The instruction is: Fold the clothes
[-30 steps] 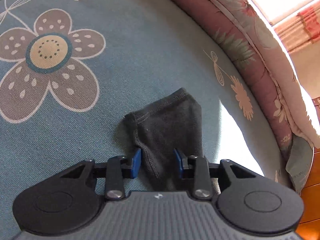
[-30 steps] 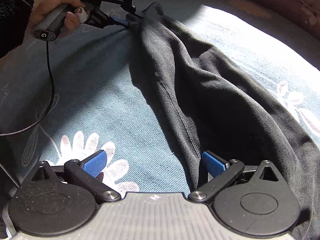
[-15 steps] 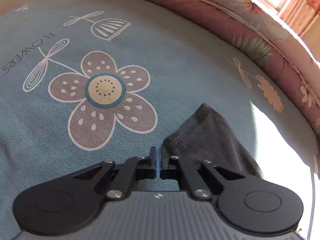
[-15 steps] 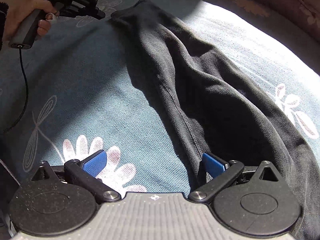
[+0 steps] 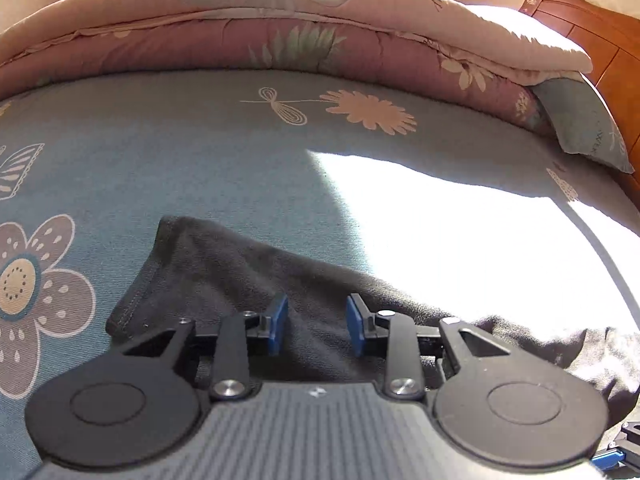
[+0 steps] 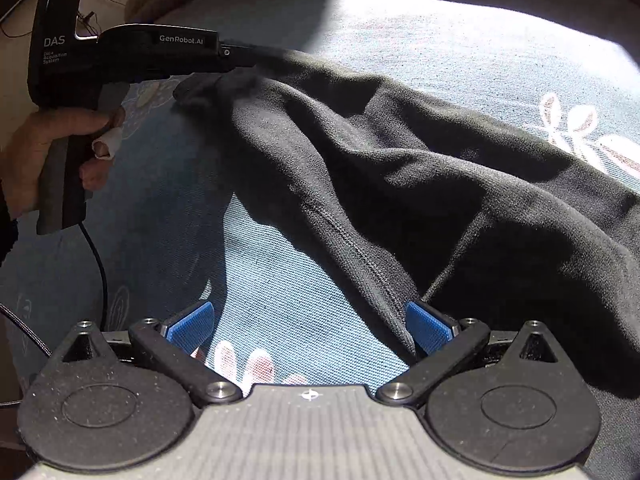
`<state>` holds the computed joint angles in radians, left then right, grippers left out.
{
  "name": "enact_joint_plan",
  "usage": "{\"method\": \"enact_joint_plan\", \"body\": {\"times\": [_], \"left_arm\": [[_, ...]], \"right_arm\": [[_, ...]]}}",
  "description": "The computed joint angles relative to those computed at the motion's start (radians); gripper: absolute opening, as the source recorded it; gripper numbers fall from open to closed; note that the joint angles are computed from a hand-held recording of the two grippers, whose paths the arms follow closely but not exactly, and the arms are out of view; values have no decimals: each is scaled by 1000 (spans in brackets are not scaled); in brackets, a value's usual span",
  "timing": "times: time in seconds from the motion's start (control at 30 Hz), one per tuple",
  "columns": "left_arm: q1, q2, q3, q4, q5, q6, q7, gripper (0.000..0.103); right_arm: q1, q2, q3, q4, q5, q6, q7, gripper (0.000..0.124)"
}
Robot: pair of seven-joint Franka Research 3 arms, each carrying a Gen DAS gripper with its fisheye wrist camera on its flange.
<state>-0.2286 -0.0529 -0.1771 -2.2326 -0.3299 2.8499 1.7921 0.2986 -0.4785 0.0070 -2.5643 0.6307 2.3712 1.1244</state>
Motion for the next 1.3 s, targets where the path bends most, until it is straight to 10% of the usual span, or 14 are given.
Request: {"method": "enact_joint_plan", "body": {"times": [0.13,0.3,0.4,0.67,0.83,1.03,1.3], "left_arm": [[4,-46,1,-48,75,-24,-24,34],[1,-80,12,-35,162,-116,-46,34],[-2,-111,-1,-41,231,-113,-90,34],[-246,-161,84,-12,-227,-225,364,39],[-269,-114,23,9,-347,-324,543,39],[-204,-71,-51,4,-247,-307,372,40],[-176,-211,-10,-83,-170,-470,218,40]], "right_arm": [[-6,-25,-31,12,12,-124,-12,103],[-101,-95,28,-55,-86,75,36,103],[-119,-106,-18,-88,-86,26,113,103],[-136,-252,-67,-118,-88,-239,111,103],[-207,-323,-25,-145,-219,-120,63,103],[-243,-222,-6,-163,-307,126,34,103],[-231,-322,-53,-225,-272,-6,115,103]]}}
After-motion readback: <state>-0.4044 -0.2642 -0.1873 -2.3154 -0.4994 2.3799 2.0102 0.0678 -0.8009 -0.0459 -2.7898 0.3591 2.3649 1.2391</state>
